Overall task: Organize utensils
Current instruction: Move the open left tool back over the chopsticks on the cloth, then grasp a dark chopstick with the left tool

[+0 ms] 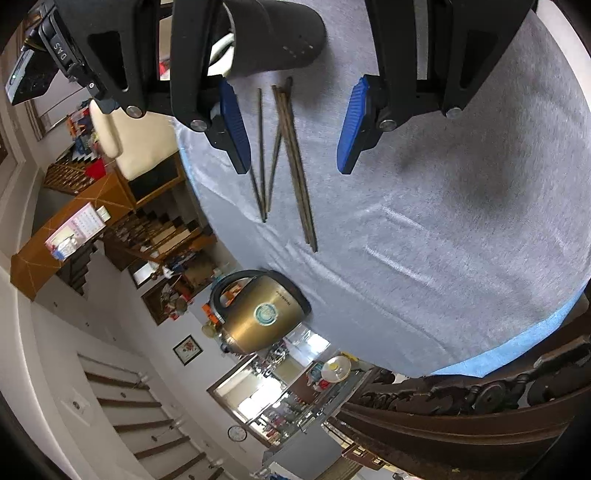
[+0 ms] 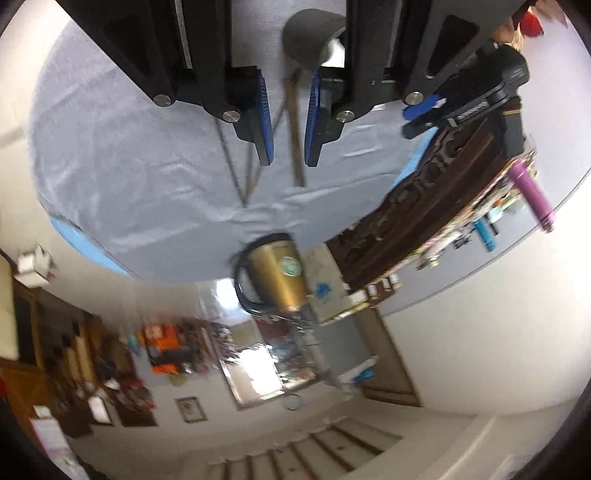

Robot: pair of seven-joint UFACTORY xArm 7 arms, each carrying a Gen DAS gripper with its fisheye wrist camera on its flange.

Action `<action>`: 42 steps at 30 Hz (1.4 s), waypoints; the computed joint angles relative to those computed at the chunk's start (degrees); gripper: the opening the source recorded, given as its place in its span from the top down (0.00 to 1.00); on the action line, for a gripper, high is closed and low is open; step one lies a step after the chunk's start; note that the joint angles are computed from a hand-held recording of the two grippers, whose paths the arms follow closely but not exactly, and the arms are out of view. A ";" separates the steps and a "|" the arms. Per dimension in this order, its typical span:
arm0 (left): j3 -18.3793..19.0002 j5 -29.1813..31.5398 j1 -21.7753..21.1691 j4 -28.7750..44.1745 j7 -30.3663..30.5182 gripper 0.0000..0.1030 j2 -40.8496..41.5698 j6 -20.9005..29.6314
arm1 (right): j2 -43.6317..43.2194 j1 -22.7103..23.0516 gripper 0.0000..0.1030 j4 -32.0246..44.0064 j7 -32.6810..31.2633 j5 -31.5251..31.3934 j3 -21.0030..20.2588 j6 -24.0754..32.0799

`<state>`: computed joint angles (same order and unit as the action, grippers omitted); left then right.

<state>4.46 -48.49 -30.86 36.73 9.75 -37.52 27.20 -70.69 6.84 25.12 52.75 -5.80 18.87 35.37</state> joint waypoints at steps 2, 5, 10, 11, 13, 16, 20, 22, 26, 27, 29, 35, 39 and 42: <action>0.22 1.18 0.27 2.11 0.36 0.52 2.88 0.86 | -0.52 -0.16 0.81 -1.21 0.24 0.37 -1.13 0.52; -0.67 3.67 2.01 6.30 0.21 0.52 7.81 2.41 | -0.42 -0.52 0.81 -2.84 0.26 0.59 -2.05 0.04; -4.78 9.18 5.49 14.14 -0.01 0.43 17.62 1.45 | 1.15 -0.70 0.81 -4.96 -0.37 1.17 -3.97 -1.98; -5.53 10.21 5.99 15.91 -0.21 0.43 19.85 1.60 | 1.50 -0.69 0.81 -5.41 -0.60 1.32 -4.40 -2.35; -7.21 12.59 7.17 19.00 -1.21 0.43 23.80 2.18 | 2.47 -0.64 0.81 -6.22 -1.07 1.75 -5.39 -3.33; -9.80 16.21 8.65 23.75 -3.21 0.43 30.05 2.55 | 3.10 -0.86 0.81 -7.71 -1.90 2.46 -7.11 -4.25; -12.51 19.73 9.61 27.90 -5.62 0.43 35.66 2.65 | 3.61 -1.70 0.81 -8.84 -3.02 3.01 -8.44 -4.88; -13.49 23.59 9.89 29.40 -7.91 0.43 37.37 3.21 | 4.05 -2.26 0.81 -9.31 -3.71 3.21 -9.21 -5.44; -14.40 32.93 10.18 31.46 -13.17 0.43 39.95 3.63 | 5.34 -3.07 0.81 -9.53 -4.73 3.83 -10.15 -6.80; -14.44 35.16 10.16 32.10 -14.02 0.43 40.40 4.40 | 5.87 -3.25 0.81 -9.45 -5.02 3.93 -10.25 -7.20; -14.59 38.24 10.07 33.02 -14.61 0.43 40.95 5.23 | 6.25 -3.36 0.81 -9.65 -5.34 4.31 -10.42 -7.63; -14.74 41.38 10.22 35.04 -12.84 0.43 41.57 9.03 | 6.71 -3.26 0.81 -10.53 -5.76 5.66 -10.99 -8.79; -14.56 44.14 9.79 40.62 -15.13 0.41 45.29 12.96 | 6.94 -2.87 0.81 -11.18 -5.78 6.70 -11.48 -9.74; -14.37 45.39 9.49 44.47 -16.38 0.38 47.71 15.82 | 6.31 -2.64 0.81 -11.43 -5.67 7.07 -11.33 -9.29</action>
